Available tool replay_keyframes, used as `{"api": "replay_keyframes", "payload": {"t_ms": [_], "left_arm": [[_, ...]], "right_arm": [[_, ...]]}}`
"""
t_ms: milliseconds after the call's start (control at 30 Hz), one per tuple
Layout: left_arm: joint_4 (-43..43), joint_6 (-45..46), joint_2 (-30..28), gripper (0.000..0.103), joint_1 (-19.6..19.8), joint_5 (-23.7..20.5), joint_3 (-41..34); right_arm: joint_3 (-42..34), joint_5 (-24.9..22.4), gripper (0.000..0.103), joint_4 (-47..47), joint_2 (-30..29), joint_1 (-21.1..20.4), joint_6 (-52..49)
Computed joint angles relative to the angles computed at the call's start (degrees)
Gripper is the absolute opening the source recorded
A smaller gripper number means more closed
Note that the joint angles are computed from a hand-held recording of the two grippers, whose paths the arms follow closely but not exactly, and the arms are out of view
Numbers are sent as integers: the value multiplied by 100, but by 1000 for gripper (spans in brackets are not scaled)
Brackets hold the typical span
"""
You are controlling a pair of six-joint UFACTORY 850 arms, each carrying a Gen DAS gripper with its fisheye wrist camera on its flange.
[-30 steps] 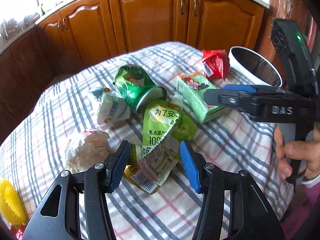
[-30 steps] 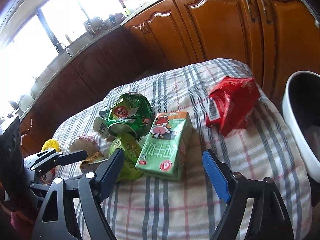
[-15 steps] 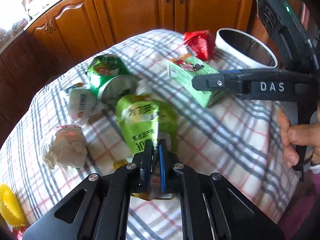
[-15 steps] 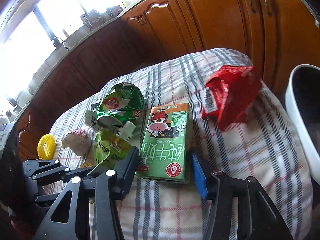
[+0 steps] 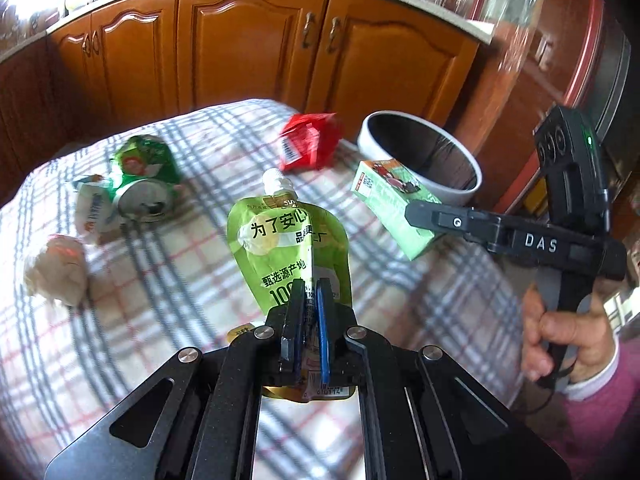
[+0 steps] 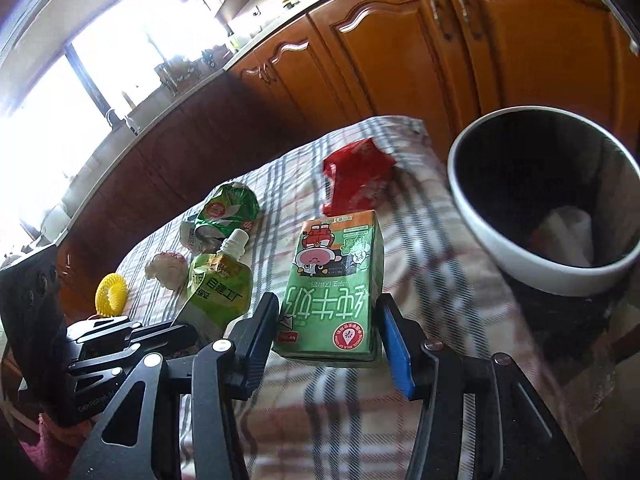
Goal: Collect trash
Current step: 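Carry pouch and carton over the bin and open both tools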
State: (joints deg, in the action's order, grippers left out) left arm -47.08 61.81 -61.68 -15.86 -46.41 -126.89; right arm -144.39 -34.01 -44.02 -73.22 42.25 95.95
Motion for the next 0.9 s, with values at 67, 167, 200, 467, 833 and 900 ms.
{"api": "replay_keyframes", "payload": {"t_ms": [67, 167, 200, 467, 833, 900], "left_arm": [[-90, 7, 57, 4, -62, 52, 93], [-290, 26, 83, 4, -149, 26, 122], [-334, 31, 104, 4, -182, 46, 149], [-343, -264, 1, 4, -428, 26, -98], [-172, -446, -220, 4, -719, 79, -553], [-132, -481, -253, 4, -760, 72, -620]], "right_arm": [[935, 205, 51, -660, 530, 27, 813], [1760, 225, 51, -1411, 1007, 60, 1719], [2045, 159, 51, -1717, 1178, 82, 2083], [3198, 117, 51, -2610, 1853, 60, 3383], [4199, -20, 51, -3370, 2456, 17, 4391], [4274, -38, 51, -3428, 2502, -3, 4451]]}}
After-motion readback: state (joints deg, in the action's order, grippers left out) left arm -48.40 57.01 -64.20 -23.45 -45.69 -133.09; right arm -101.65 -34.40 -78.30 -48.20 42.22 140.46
